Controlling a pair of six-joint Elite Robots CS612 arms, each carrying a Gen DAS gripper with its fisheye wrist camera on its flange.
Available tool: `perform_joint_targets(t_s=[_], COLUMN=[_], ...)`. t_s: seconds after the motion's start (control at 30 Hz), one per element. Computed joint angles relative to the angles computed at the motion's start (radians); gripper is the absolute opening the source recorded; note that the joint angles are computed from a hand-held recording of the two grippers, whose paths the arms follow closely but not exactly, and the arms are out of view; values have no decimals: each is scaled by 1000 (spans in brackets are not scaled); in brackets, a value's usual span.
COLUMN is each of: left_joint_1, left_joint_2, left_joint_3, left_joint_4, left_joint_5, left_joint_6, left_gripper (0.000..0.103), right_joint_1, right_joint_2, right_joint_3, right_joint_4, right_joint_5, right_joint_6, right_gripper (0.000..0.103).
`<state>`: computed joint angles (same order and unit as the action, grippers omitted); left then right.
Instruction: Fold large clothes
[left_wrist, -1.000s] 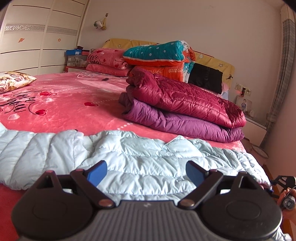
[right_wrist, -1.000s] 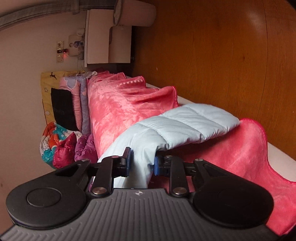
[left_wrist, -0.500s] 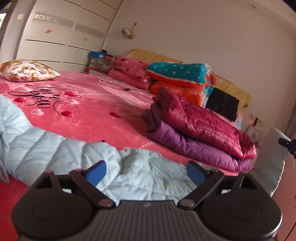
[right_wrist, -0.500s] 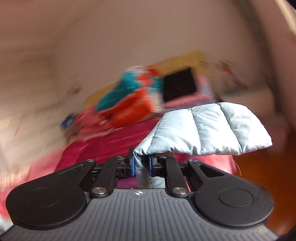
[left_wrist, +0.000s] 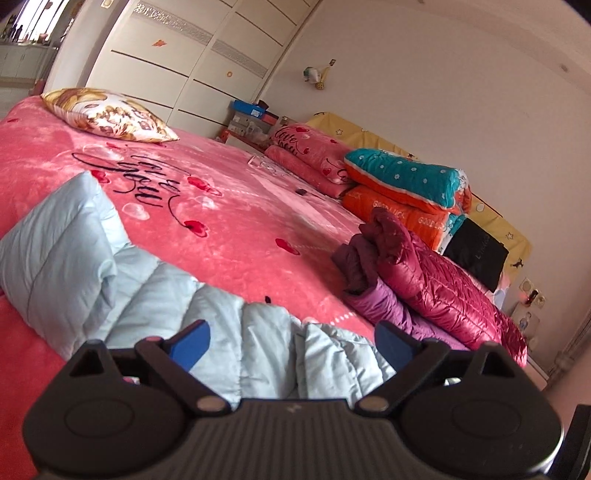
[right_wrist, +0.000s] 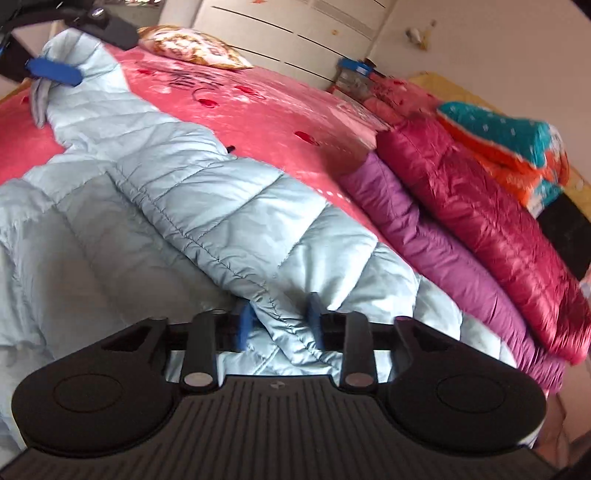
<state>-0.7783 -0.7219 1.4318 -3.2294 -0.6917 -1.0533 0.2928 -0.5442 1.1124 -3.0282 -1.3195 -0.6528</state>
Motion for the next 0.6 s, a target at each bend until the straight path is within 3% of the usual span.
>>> perform_joint_targets(t_s=[0.07, 0.2, 0.3, 0.37, 0.53, 0.6], left_joint_1=[3, 5, 4, 4, 10, 14], left_joint_2=[-2, 2, 6, 9, 29, 42], left_joint_3=[3, -2, -8, -11, -43, -60], left_joint_4=[-4, -17, -23, -24, -41, -65], left_joint_5=[-14, -56, -76, -90, -154, -193], left_joint_6=[-14, 9, 58, 73, 109, 137], left_gripper=[96, 96, 96, 96, 96, 96], right_joint_1=[-8, -24, -37, -46, -77, -87], right_joint_2=[-13, -57, -76, -61, -23, -7], right_joint_3=[17, 85, 110, 85, 24, -3], right_joint_4=[-5, -41, -100, -115, -103, -58], right_joint_5=[31, 75, 49, 11, -61, -42], right_joint_6=[50, 141, 234, 329, 556, 615], right_gripper=[77, 82, 91, 95, 94, 85])
